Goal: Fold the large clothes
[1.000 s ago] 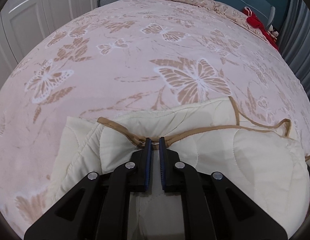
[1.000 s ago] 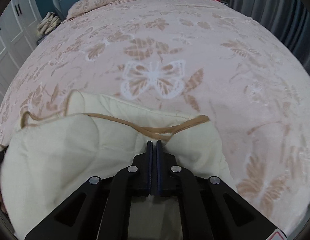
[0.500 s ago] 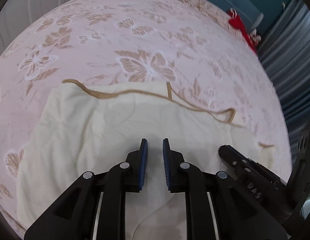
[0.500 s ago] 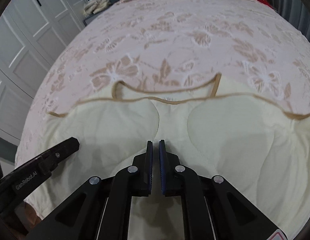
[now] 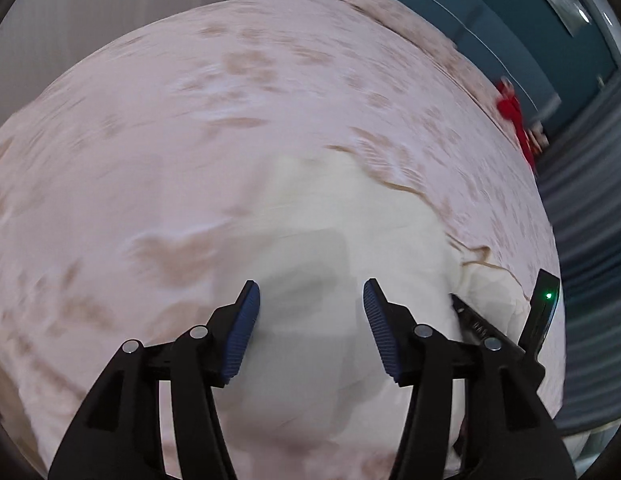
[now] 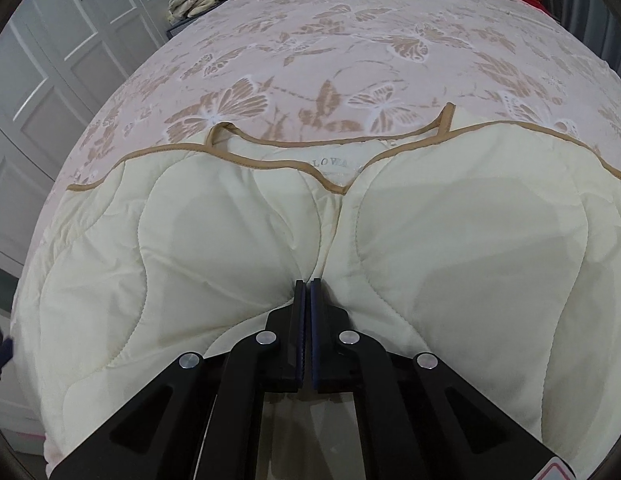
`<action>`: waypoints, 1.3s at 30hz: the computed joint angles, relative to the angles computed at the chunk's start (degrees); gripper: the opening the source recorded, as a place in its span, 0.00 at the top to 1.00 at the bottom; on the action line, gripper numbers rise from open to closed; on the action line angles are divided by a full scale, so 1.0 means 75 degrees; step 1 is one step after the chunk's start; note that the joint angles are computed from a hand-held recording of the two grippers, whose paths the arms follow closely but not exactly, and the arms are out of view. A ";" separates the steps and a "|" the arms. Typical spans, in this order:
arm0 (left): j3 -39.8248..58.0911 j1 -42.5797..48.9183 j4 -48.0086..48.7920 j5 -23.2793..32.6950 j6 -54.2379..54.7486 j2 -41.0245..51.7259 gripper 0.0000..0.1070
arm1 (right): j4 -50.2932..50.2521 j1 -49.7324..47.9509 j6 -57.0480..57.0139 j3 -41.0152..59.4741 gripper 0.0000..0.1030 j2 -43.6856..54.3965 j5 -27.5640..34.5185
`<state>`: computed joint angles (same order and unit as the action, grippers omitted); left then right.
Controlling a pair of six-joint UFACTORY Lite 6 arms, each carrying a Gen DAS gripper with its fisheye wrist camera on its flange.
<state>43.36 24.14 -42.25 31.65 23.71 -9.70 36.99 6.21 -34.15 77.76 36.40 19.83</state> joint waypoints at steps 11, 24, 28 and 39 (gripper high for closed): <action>-0.1330 0.0821 -0.2189 0.0103 0.2053 0.0166 0.29 | -0.0205 -0.0223 0.0512 -0.0188 1.00 -0.0744 0.0607; -0.0844 0.0060 -0.0405 0.0906 0.0108 -0.1666 0.84 | 0.0620 -0.0974 -0.1730 -0.5835 0.95 -0.5998 0.1152; -0.0407 -0.0862 0.0052 0.1398 -0.0945 -0.2678 0.87 | 0.1471 -0.0951 -0.2601 -0.5936 0.97 -0.5448 0.0763; 0.2083 -0.6556 0.4851 0.0402 -0.6870 -0.1583 0.88 | 0.2043 -0.2546 -0.3649 -0.6711 0.97 -0.6699 0.2215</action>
